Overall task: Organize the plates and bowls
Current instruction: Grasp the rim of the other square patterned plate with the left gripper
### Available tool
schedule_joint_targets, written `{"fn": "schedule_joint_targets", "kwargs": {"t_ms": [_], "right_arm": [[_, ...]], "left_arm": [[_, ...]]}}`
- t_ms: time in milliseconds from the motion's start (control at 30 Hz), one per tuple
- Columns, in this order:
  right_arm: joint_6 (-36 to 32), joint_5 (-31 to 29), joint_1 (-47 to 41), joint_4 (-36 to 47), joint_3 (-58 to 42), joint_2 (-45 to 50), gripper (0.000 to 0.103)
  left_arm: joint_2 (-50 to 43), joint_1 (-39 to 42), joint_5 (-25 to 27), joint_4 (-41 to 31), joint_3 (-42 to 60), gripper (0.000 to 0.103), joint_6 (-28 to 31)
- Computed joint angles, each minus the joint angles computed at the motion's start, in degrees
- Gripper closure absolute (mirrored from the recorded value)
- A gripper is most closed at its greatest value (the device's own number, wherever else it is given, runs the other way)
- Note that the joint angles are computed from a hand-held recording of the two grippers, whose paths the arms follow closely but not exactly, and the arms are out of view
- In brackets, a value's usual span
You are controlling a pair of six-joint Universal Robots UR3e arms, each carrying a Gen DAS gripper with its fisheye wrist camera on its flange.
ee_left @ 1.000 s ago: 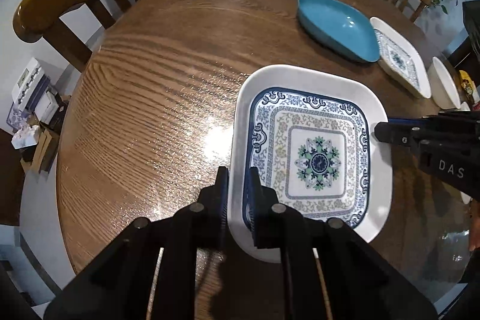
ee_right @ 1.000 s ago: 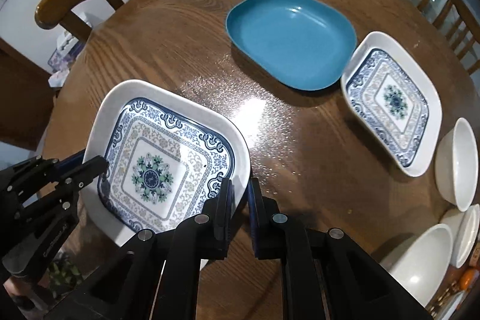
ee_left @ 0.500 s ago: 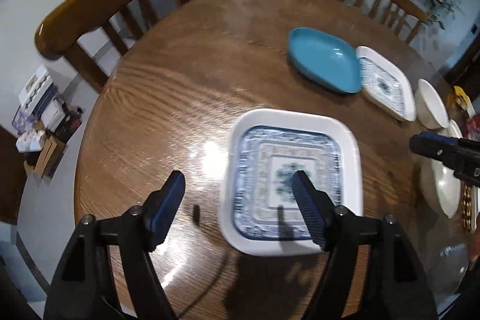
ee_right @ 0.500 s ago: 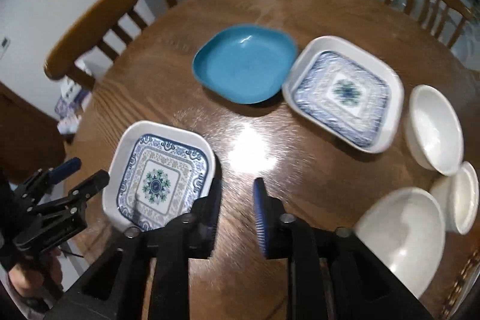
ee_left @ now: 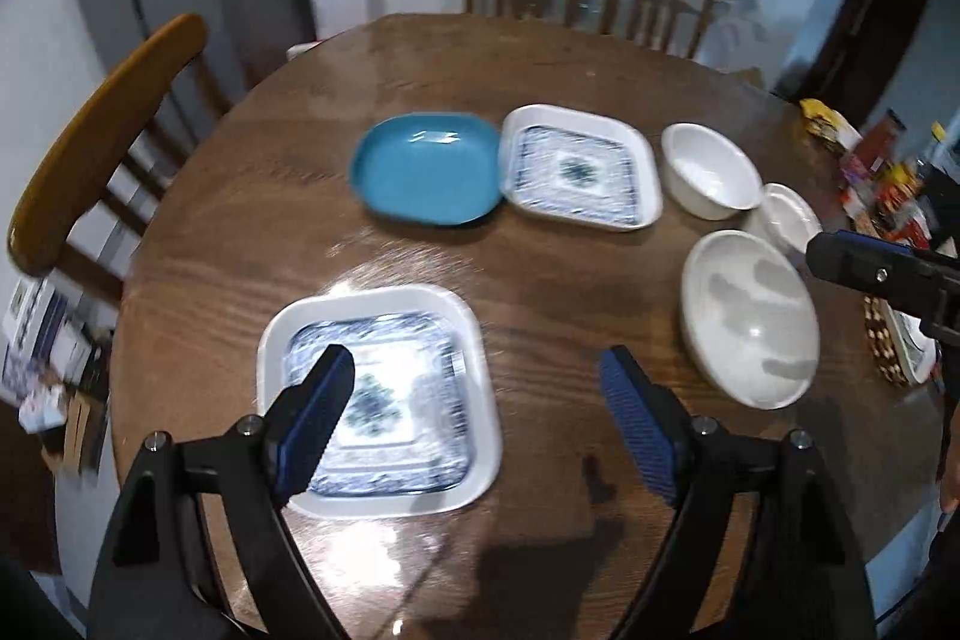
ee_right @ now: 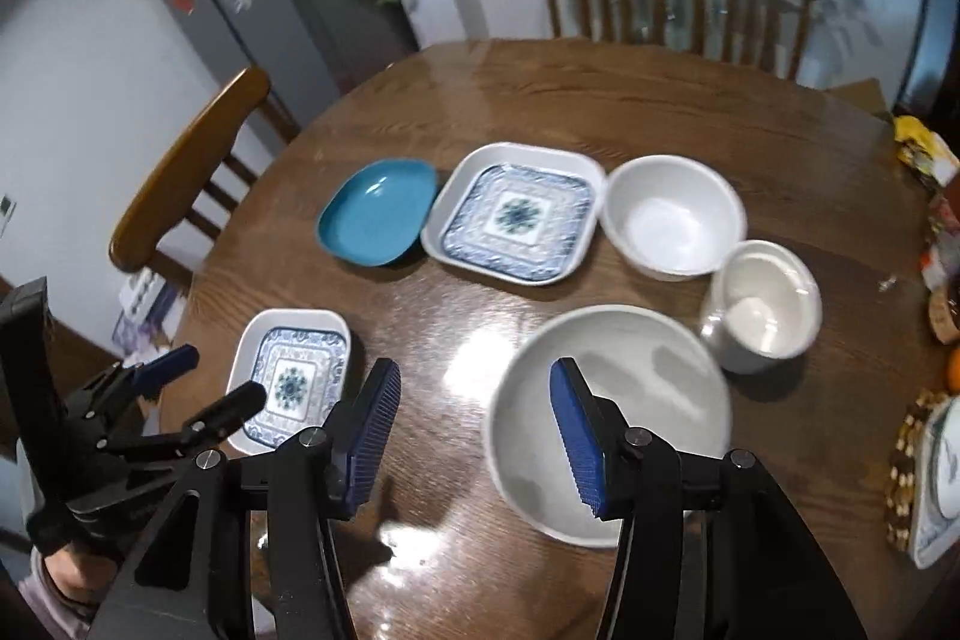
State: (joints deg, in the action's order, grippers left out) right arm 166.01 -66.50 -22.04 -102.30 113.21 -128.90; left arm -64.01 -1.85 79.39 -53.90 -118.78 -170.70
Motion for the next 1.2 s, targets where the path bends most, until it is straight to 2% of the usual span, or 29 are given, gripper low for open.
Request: {"fn": "schedule_joint_targets", "kwargs": {"t_ms": [167, 300, 367, 500, 667, 733, 833, 900, 1033, 1167, 1200], "right_arm": [[-5.9, 2.4, -8.7, 7.9, -2.1, -4.7, 0.050], [-8.3, 2.6, -12.3, 10.3, -5.4, -3.9, 0.050], [-8.7, 2.8, -12.8, 10.4, -8.2, -1.6, 0.050], [-5.1, 1.8, -9.1, 6.0, -13.4, 6.6, 0.050], [1.5, 0.9, -2.5, 0.8, -18.2, 20.0, 0.050], [3.7, 0.7, -0.3, -1.3, -18.4, 24.6, 0.050], [6.2, 0.5, 2.0, -4.6, -17.4, 30.2, 0.050], [7.9, 0.7, 2.6, -6.8, -16.5, 33.0, 0.050], [11.3, 0.4, 3.5, -11.4, -16.0, 38.8, 0.050], [14.0, -1.2, 5.2, -15.4, -15.9, 43.1, 0.050], [14.5, -1.4, 5.5, -16.3, -15.9, 44.1, 0.050]], "left_arm": [[-6.2, -5.9, 1.2, 2.3, 5.6, 0.020, -2.2], [-12.6, -6.7, -0.1, 1.0, 13.4, 0.020, -2.6], [-16.5, -8.1, 1.1, 0.8, 19.0, 0.020, -4.1], [-23.5, -8.9, 0.9, -1.4, 29.4, 0.020, -5.1], [-32.4, -5.6, -5.9, -8.2, 38.7, 0.021, -3.2], [-35.5, -4.9, -7.8, -9.8, 40.5, 0.026, -2.6], [-40.7, -2.9, -12.3, -13.7, 43.4, 0.042, -0.6], [-44.2, -2.5, -13.7, -16.0, 46.9, 0.045, -0.1], [-52.2, -4.1, -10.1, -12.9, 54.3, 0.045, -0.3], [-61.1, -5.3, -10.0, -15.5, 64.9, 0.046, 0.6], [-63.0, -5.8, -9.5, -16.0, 67.3, 0.050, 0.8]]}}
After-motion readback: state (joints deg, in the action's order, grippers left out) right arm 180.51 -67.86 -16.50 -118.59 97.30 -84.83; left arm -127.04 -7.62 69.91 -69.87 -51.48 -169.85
